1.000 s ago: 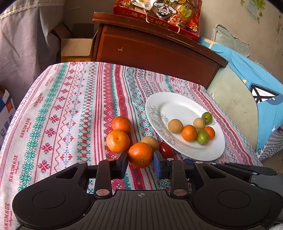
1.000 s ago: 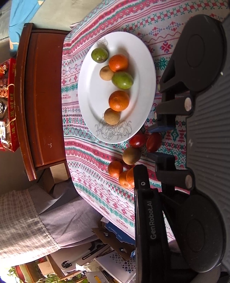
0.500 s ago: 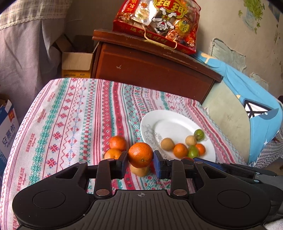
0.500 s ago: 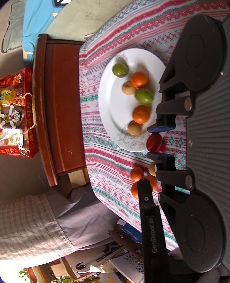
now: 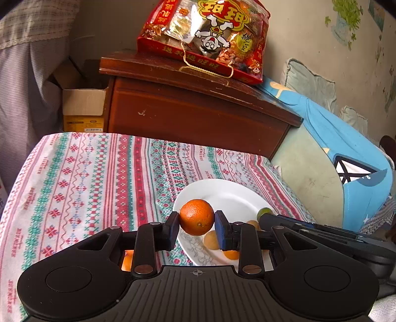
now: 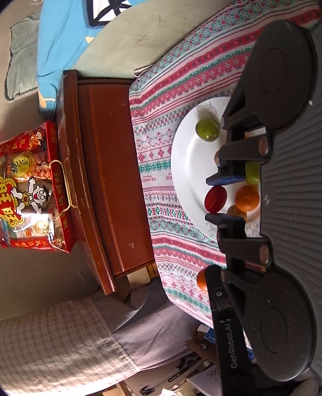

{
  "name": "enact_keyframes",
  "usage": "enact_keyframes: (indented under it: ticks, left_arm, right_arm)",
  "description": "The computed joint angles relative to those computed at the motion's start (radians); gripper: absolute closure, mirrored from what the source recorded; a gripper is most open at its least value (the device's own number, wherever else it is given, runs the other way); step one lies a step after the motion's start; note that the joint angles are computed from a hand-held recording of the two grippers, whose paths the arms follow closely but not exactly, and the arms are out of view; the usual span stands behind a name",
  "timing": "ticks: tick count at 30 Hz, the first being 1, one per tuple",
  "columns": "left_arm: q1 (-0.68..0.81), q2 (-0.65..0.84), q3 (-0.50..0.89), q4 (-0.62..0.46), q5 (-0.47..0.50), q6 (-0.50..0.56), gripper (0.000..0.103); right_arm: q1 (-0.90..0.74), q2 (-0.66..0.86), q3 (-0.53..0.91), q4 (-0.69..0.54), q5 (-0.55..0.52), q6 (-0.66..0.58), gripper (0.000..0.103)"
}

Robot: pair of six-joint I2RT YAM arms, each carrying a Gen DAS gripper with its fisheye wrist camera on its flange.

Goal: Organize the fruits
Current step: 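Lower the tomato onto the plate with right gripper while left gripper releases the tangerine there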

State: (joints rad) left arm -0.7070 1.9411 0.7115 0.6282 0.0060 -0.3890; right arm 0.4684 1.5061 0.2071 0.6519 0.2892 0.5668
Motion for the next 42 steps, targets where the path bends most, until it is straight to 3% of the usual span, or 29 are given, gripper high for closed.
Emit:
enact_keyframes:
  ticks: [8, 17, 22, 24, 28, 36, 39, 42]
  left_arm:
    - [0.011, 0.118, 0.130, -0.051, 0.033, -0.020, 0.075]
    - [-0.001, 0.194, 0.223, -0.098, 0.048, -0.005, 0.075]
    - [-0.007, 0.196, 0.245, -0.114, 0.035, 0.015, 0.072]
    - [-0.005, 0.184, 0.245, -0.126, 0.038, 0.017, 0.064]
    - [0.007, 0.129, 0.227, -0.167, 0.049, 0.013, 0.050]
    - [0.053, -0.023, 0.108, -0.196, 0.053, -0.005, 0.041]
    - [0.084, -0.080, 0.061, -0.230, 0.072, -0.030, 0.041]
    - [0.101, -0.126, 0.018, -0.245, 0.061, -0.035, 0.039]
  right_arm:
    - [-0.101, 0.138, 0.071, 0.042, -0.086, -0.091, 0.079]
    - [-0.155, 0.241, 0.116, 0.068, -0.130, -0.110, 0.077]
    - [-0.170, 0.230, 0.112, 0.065, -0.130, -0.101, 0.075]
    - [-0.177, 0.219, 0.112, 0.055, -0.136, -0.094, 0.074]
    - [-0.168, 0.174, 0.100, 0.036, -0.127, -0.080, 0.060]
    - [-0.094, 0.038, 0.029, 0.031, -0.105, 0.052, 0.032]
    - [-0.057, 0.012, 0.031, -0.023, -0.114, 0.087, 0.029]
    - [0.022, -0.005, 0.041, -0.093, -0.043, 0.097, 0.027]
